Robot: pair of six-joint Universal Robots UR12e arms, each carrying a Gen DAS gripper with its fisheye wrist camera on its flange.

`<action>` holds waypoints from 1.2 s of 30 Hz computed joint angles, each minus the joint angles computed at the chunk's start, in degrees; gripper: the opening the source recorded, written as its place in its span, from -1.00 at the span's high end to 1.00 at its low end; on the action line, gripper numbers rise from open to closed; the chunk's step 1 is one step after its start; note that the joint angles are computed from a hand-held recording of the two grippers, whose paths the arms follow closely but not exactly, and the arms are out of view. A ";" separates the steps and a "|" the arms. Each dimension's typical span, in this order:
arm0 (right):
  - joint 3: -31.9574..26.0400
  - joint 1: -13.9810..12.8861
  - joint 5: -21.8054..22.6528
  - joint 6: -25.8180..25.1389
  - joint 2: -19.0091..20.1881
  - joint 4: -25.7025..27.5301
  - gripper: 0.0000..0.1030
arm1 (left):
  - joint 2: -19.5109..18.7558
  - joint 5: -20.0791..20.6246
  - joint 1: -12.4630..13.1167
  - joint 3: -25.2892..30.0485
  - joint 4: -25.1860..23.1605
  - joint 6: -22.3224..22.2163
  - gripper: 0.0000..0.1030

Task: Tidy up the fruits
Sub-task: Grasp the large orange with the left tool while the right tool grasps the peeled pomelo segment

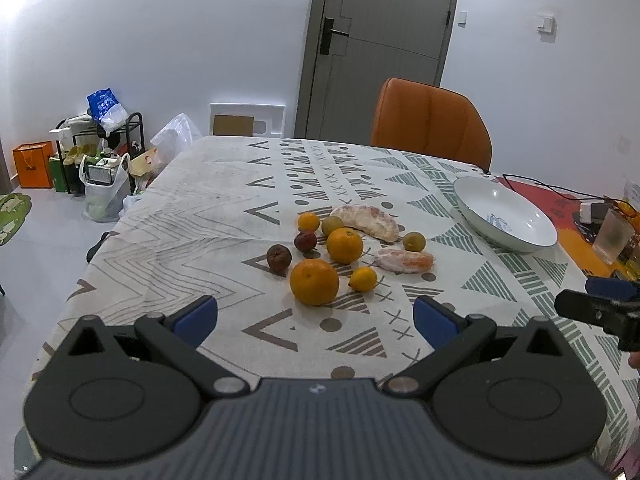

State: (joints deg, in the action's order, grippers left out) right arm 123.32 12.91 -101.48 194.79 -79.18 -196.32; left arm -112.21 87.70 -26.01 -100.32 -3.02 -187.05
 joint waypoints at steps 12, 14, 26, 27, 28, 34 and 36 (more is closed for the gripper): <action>-1.01 -1.27 3.58 -0.73 2.05 -1.87 -1.00 | -2.19 -1.64 0.48 1.64 1.69 -1.13 -0.95; -1.03 -1.60 4.47 -0.08 2.30 -2.46 -0.99 | -2.59 -1.87 0.49 1.96 2.09 -1.07 -0.91; -2.20 -2.61 5.99 0.87 4.38 -3.35 -0.84 | -4.99 -2.11 0.57 4.30 0.09 -1.99 -0.51; -2.34 -2.75 6.20 1.03 4.57 -3.26 -0.79 | -5.23 -2.20 0.58 4.60 -0.26 -2.09 -0.44; -2.46 -2.87 6.49 1.19 4.73 -3.11 -0.76 | -5.49 -2.33 0.60 4.90 -0.55 -2.20 -0.40; -3.62 -3.64 8.20 1.69 5.75 -1.73 -0.69 | -6.85 -2.87 0.73 6.44 -2.17 -2.97 -0.26; -4.05 -3.85 8.85 1.80 6.09 -1.32 -0.68 | -7.24 -3.13 0.74 6.94 -2.73 -3.02 -0.20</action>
State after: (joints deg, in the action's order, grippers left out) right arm 119.27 9.06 -92.62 196.59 -73.09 -197.65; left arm -119.45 84.58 -25.27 -93.38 -5.75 -190.06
